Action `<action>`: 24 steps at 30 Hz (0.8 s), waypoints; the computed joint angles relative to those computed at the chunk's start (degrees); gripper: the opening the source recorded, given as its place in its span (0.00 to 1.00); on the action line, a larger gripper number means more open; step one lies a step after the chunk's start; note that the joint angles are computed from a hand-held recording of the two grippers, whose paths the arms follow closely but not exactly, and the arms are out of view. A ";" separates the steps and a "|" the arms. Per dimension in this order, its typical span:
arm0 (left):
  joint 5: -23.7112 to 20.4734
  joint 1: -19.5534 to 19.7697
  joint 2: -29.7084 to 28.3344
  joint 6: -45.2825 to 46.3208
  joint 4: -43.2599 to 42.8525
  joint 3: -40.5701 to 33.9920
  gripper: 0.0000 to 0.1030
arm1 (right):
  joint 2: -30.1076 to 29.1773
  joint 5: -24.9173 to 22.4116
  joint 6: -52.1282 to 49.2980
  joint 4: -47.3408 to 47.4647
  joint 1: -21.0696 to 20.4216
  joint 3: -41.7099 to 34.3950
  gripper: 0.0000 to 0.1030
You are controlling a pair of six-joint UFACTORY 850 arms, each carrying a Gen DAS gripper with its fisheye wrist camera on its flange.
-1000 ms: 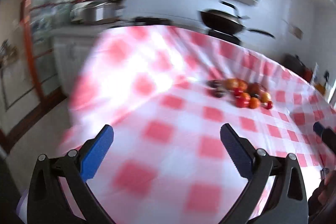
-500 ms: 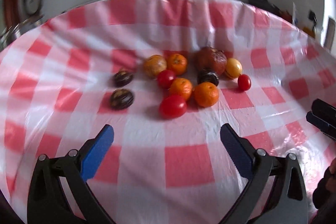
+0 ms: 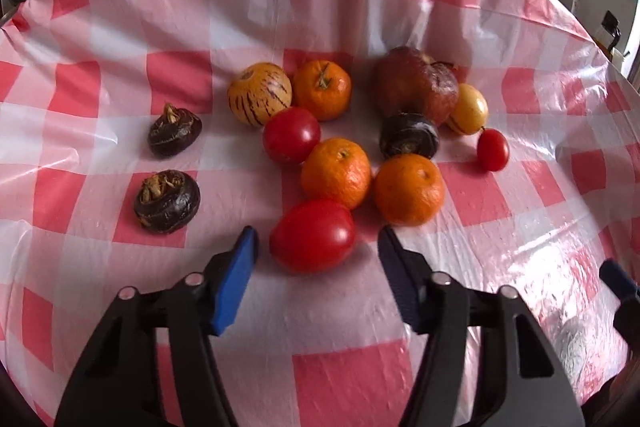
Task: Organize fruits
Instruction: 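Grasp the red tomato with the left tool while the right tool grasps a mandarin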
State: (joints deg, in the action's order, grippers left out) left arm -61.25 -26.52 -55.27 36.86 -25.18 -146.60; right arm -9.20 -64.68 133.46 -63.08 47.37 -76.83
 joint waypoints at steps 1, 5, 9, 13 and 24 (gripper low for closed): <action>-0.62 0.00 -1.13 -0.51 0.30 -1.99 0.55 | 0.14 0.69 0.20 -0.04 -0.20 0.23 0.82; -1.91 0.48 -2.77 -0.99 -0.60 -4.86 0.39 | 0.14 0.98 0.35 -0.29 -0.23 0.34 0.82; 2.31 2.22 2.05 2.17 -6.04 3.51 0.39 | -0.52 -0.38 -0.01 -1.10 0.34 -0.12 0.82; 10.03 4.84 11.25 5.50 -10.93 17.92 0.39 | -0.16 0.24 1.02 -1.34 0.41 0.56 0.81; 13.82 11.78 19.64 5.21 -22.88 31.77 0.39 | -2.53 2.97 -9.79 4.48 -3.00 -3.32 0.76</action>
State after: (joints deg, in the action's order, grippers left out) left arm -47.43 -14.73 -35.63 42.07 -48.06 -114.83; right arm -11.73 -61.70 123.67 -58.60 44.38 -80.15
